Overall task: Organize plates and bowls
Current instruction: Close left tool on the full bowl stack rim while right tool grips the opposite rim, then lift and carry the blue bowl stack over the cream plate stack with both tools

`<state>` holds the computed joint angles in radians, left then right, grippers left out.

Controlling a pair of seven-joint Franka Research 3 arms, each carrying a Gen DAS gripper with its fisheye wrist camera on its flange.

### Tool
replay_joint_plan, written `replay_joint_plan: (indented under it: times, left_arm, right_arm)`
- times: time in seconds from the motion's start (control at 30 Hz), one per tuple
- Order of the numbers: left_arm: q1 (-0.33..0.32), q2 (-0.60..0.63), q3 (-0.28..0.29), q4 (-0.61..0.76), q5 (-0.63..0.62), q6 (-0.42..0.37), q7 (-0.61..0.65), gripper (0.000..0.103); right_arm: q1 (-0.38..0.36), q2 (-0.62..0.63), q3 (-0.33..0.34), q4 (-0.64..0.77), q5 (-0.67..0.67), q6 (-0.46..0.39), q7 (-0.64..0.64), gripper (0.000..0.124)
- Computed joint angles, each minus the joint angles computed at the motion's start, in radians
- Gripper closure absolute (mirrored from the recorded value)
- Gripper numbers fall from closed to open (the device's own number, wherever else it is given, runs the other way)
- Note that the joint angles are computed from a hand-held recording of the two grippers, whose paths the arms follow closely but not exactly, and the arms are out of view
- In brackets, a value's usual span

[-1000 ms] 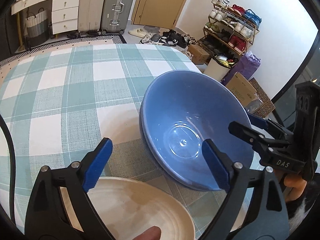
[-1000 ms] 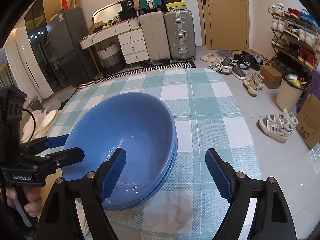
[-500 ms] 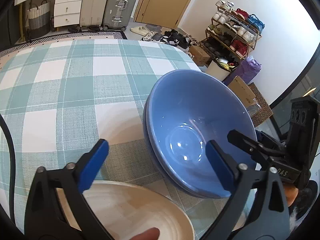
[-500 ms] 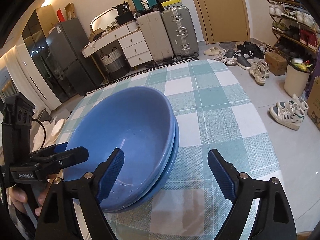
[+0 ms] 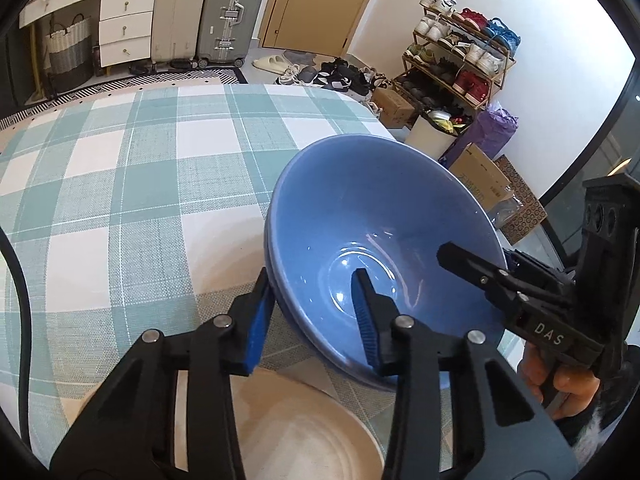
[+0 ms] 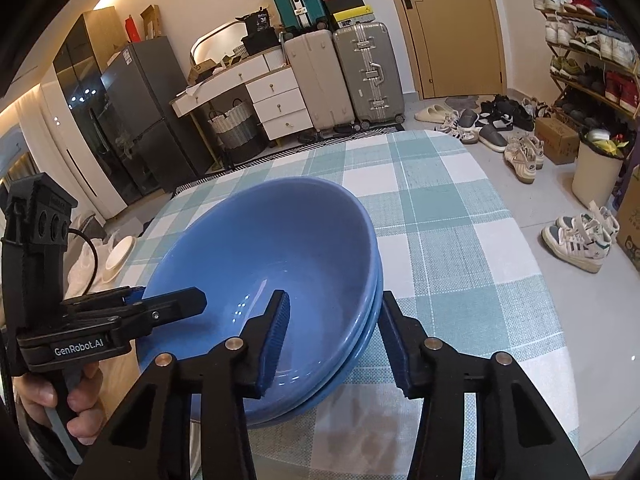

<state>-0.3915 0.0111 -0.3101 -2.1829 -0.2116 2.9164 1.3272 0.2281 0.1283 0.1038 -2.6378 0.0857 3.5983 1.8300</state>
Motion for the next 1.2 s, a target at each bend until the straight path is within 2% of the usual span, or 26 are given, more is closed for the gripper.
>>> replay_joint_plan:
  times: [0.57, 1.0, 1.2]
  left_arm:
    - [-0.013, -0.068, 0.013, -0.041, 0.132, 0.013, -0.117, 0.068]
    - [-0.043, -0.221, 0.031, -0.127, 0.25, 0.003, -0.246, 0.068]
    - [-0.045, -0.313, 0.029, -0.174, 0.297, -0.027, -0.31, 0.068]
  right_arm:
    - [0.057, -0.066, -0.005, -0.041, 0.11, 0.003, -0.084, 0.077]
    - [0.127, -0.171, 0.018, -0.09, 0.279, 0.011, -0.212, 0.077]
    - [0.154, -0.208, 0.036, -0.106, 0.322, 0.022, -0.236, 0.077]
